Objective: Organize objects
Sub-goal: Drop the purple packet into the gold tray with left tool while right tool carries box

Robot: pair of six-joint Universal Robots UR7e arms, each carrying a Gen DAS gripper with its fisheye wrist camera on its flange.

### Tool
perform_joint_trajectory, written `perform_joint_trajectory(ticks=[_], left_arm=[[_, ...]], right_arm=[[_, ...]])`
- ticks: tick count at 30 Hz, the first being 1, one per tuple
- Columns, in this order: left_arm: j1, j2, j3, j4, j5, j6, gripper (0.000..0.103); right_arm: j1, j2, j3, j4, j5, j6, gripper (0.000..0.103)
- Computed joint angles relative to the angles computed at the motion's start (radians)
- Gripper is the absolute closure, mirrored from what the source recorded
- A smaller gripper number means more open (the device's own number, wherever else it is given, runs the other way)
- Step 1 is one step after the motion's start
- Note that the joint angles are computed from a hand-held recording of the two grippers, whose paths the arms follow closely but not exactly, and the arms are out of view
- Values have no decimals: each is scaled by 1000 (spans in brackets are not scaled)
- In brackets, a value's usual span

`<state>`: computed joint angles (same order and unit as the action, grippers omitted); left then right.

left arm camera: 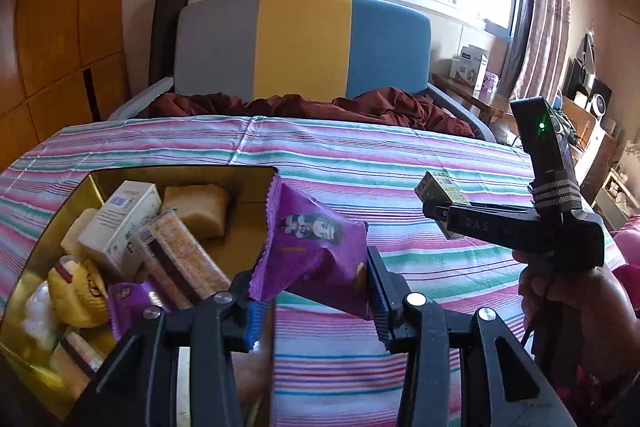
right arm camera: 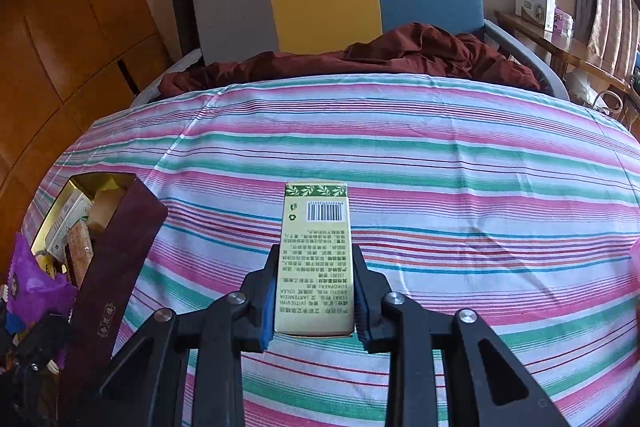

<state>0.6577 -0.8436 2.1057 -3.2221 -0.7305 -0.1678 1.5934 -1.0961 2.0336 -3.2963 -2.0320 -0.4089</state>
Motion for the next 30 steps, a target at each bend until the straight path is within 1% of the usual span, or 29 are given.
perform_joint_trajectory(ticks=[7,12,15,19,21,26,30], left_arm=[[36,-130,91,26,38,-73,59],[63,-206,128,43,75,-87,59],[91,-247,143,69,81,-119,59],[130,-304,159,137,53,-171,59],[144,-320,159,182,41,-177,59],[158,-325,158,235,17,-184,59],[156,-316,165,247,31,-185,59]], right_arm=[[30,11,26,-22,27,-29,73],[46,19,36,-25,36,-46,73],[54,28,39,-35,34,-58,73],[58,34,39,-41,36,-63,73],[58,32,42,-41,41,-64,73],[64,32,48,-56,53,-75,73],[66,34,50,-55,55,-83,73]])
